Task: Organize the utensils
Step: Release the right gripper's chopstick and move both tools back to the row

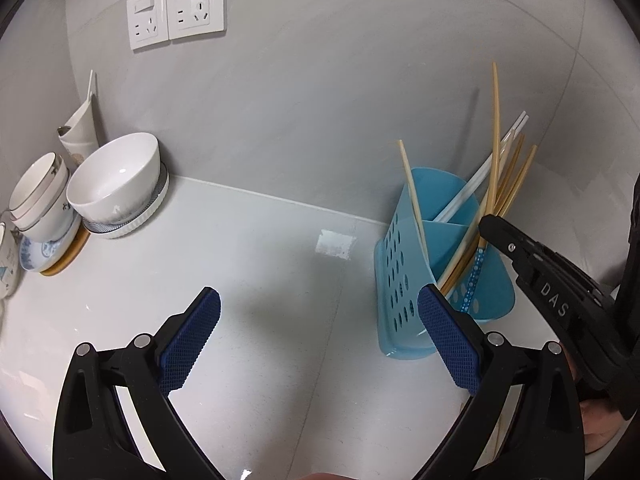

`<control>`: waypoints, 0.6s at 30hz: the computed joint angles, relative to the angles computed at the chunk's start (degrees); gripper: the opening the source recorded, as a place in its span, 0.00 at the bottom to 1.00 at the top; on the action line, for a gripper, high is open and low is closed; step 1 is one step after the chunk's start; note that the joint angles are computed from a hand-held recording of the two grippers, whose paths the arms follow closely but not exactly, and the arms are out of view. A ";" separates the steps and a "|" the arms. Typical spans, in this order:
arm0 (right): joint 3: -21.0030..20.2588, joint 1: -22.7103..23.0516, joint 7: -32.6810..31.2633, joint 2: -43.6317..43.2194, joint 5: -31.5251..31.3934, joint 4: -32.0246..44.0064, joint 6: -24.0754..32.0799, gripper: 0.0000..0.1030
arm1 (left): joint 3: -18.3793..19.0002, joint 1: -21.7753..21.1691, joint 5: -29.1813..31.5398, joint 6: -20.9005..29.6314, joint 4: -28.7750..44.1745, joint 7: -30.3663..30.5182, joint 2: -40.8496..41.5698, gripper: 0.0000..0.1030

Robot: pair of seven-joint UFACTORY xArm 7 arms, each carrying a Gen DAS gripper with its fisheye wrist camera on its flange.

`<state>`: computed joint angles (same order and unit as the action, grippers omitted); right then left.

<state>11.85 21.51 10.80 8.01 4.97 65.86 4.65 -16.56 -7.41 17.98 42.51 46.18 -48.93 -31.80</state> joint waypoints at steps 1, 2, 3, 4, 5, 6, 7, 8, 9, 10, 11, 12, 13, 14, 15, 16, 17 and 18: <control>-0.88 0.76 1.26 0.00 -1.49 0.03 0.15 0.07 | 0.05 0.03 0.06 -0.10 0.02 0.05 0.09 0.94; -1.98 1.67 2.94 -0.23 -3.60 -0.10 0.37 0.08 | 0.10 0.08 0.15 -0.22 0.05 0.08 0.21 0.94; -1.99 1.58 3.19 -0.52 -3.98 -0.28 0.57 0.09 | 0.06 0.19 0.26 -0.26 0.07 -0.03 0.25 0.94; -2.18 1.65 3.74 -1.06 -4.65 -0.52 1.08 0.09 | 0.18 0.20 0.26 -0.38 0.09 0.02 0.27 0.94; -1.41 0.95 2.65 -1.63 -3.66 -0.89 1.25 0.16 | 0.32 0.17 0.19 -0.56 0.10 0.10 0.25 0.94; -2.02 1.33 3.78 -2.30 -5.07 -1.50 0.92 0.27 | 0.33 0.24 0.22 -0.70 0.09 0.01 0.18 0.94; -3.13 2.00 6.24 -3.06 -8.04 -2.23 0.53 0.32 | 0.35 0.23 0.20 -0.82 0.14 0.05 0.12 0.94; -3.91 2.32 8.34 -4.29 -10.98 -3.23 0.61 0.41 | 0.44 0.19 0.12 -0.94 0.17 0.21 0.12 0.94; -3.69 1.86 8.34 -5.44 -11.52 -4.16 1.00 0.47 | 0.44 0.10 0.02 -1.02 0.20 0.32 0.04 0.94; -3.55 1.38 8.79 -6.84 -12.05 -5.32 1.43 0.51 | 0.39 -0.03 -0.05 -1.04 0.22 0.49 -0.15 0.94; -3.39 0.84 9.78 -8.05 -12.99 -6.23 1.92 0.59 | 0.36 -0.14 -0.13 -1.02 0.30 0.70 -0.21 0.94; -3.18 0.22 10.39 -9.56 -13.47 -7.43 2.54 0.67 | 0.31 -0.38 -0.28 -0.99 0.37 1.01 -0.39 0.94; -2.92 -0.30 10.23 -10.82 -12.99 -8.53 2.87 0.71 | 0.23 -0.57 -0.44 -0.98 0.43 1.21 -0.59 0.94; -2.56 -1.22 11.74 -12.64 -14.00 -9.94 3.85 0.78 | 0.15 -0.80 -0.68 -0.90 0.51 1.39 -0.80 0.94; -2.01 -2.30 13.34 -14.31 -15.32 -11.28 4.65 0.82 | 0.09 -1.10 -1.00 -0.70 0.66 1.70 -0.94 0.94; -1.79 -2.95 13.73 -16.10 -15.32 -12.71 5.78 0.84 | 0.02 -1.51 -1.36 -0.45 0.75 2.12 -1.14 0.94; -1.46 -3.62 14.23 -17.63 -15.35 -13.76 7.33 0.87 | -0.05 -1.89 -1.70 -0.07 0.90 2.57 -1.28 0.94; -1.38 -4.02 14.14 -18.87 -14.99 -14.68 8.49 0.89 | -0.09 -2.37 -2.16 0.24 0.92 3.00 -1.54 0.94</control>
<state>10.47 17.49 24.94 -10.86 -10.02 51.18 13.14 -16.65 -9.78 15.82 42.75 47.10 -45.93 -33.35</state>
